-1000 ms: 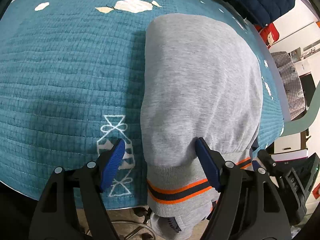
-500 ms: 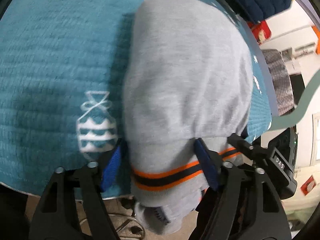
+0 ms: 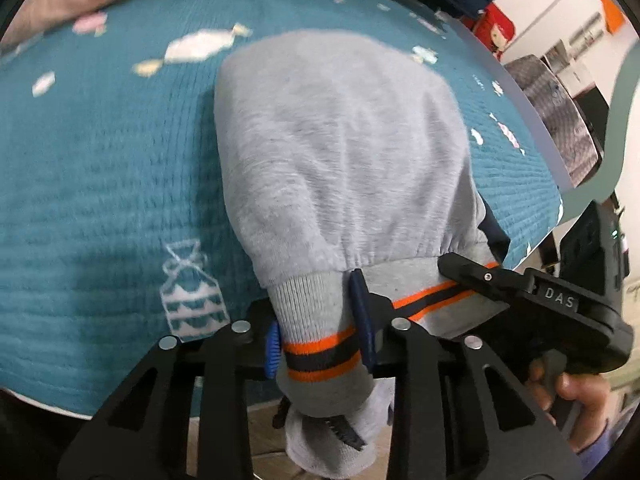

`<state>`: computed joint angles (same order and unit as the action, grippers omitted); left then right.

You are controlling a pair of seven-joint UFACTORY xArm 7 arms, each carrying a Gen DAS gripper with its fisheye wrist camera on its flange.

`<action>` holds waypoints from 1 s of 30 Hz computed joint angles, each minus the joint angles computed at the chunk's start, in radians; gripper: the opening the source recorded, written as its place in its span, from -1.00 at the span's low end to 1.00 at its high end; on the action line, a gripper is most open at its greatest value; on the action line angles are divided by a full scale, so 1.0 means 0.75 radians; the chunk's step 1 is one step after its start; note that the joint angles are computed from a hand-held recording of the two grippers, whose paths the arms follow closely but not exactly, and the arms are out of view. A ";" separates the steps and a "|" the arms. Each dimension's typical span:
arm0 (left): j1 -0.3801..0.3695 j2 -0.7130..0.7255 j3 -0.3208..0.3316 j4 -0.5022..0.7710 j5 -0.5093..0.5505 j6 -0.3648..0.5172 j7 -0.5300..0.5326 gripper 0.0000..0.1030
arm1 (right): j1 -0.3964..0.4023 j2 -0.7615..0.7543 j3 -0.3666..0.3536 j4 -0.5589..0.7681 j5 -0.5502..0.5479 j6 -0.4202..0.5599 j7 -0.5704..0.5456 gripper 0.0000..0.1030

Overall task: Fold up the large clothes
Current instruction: 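Fold the held hem up over the jacket body with both tools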

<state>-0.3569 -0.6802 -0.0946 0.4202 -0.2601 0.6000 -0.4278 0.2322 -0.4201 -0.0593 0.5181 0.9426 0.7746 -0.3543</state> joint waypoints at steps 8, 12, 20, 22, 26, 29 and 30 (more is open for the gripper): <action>0.098 -0.162 0.006 0.060 0.164 0.075 0.060 -0.48 | 0.124 -0.052 0.045 0.125 0.017 -0.039 -0.023 -0.59; 0.189 -0.292 0.070 0.068 0.214 0.154 0.129 -0.49 | 0.206 -0.010 0.102 0.246 0.054 -0.066 -0.053 -0.60; 0.469 -0.485 0.304 0.124 0.289 0.335 0.373 -0.49 | 0.366 0.358 0.279 0.661 0.134 -0.158 -0.143 -0.60; 0.561 -0.483 0.388 0.155 0.319 0.330 0.464 -0.49 | 0.392 0.479 0.338 0.793 0.130 -0.193 -0.143 -0.60; 0.710 -0.405 0.558 0.225 0.368 0.240 0.678 -0.49 | 0.449 0.805 0.472 1.153 0.016 -0.263 -0.071 -0.60; 0.763 -0.282 0.699 0.306 0.362 0.140 0.830 -0.49 | 0.558 1.104 0.526 1.497 -0.207 -0.329 0.076 -0.60; 0.773 -0.243 0.738 0.331 0.355 0.109 0.876 -0.49 | 0.580 1.157 0.536 1.555 -0.251 -0.343 0.106 -0.60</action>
